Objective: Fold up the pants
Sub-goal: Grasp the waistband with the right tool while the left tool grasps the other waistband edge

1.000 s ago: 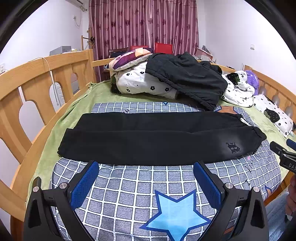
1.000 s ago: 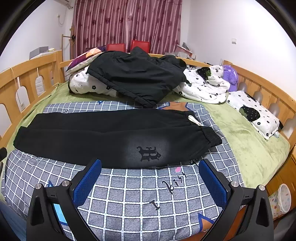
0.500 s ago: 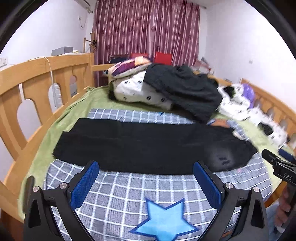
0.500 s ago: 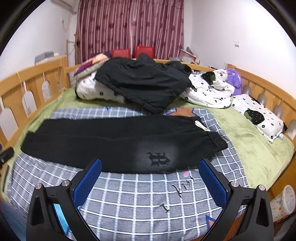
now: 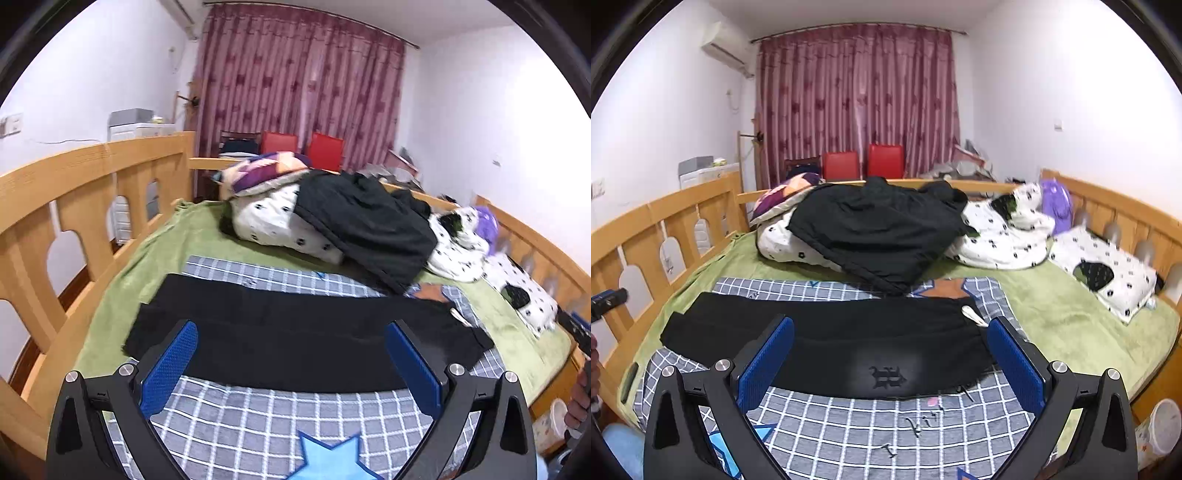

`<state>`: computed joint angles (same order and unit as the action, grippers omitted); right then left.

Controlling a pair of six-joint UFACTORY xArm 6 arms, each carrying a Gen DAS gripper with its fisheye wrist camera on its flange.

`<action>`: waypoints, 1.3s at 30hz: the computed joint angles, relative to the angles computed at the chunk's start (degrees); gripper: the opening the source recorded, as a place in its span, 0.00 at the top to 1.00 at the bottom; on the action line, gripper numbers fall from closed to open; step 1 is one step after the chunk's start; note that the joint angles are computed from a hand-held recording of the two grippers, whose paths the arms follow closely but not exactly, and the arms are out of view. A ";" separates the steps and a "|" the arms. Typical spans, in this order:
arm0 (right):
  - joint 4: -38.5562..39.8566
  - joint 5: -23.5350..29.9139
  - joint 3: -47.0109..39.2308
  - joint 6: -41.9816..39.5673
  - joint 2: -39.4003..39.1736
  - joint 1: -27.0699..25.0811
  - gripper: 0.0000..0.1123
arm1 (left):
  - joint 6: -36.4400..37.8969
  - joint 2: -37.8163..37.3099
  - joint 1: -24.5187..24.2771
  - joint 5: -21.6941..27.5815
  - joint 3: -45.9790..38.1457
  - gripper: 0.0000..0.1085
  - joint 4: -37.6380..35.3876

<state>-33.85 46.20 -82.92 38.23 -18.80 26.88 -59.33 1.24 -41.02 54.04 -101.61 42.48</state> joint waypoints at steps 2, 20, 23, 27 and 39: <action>5.49 -2.37 1.53 -2.83 -0.32 -4.04 0.08 | -0.89 -0.75 1.58 -0.09 1.87 0.06 0.46; 35.54 -21.49 22.10 -16.66 11.37 -19.14 0.36 | -2.24 -0.47 19.61 -26.44 32.42 0.35 -15.88; 40.79 -23.84 20.57 -18.69 15.54 -19.63 0.36 | -3.26 2.15 21.48 -30.69 33.12 0.36 -17.99; 46.01 -25.40 16.23 -20.23 21.94 -20.48 0.36 | -1.71 6.69 23.76 -34.90 32.01 0.48 -25.88; 42.90 -27.81 8.94 -21.47 27.34 -20.36 0.82 | -8.22 7.92 26.46 -38.06 29.98 0.92 -26.01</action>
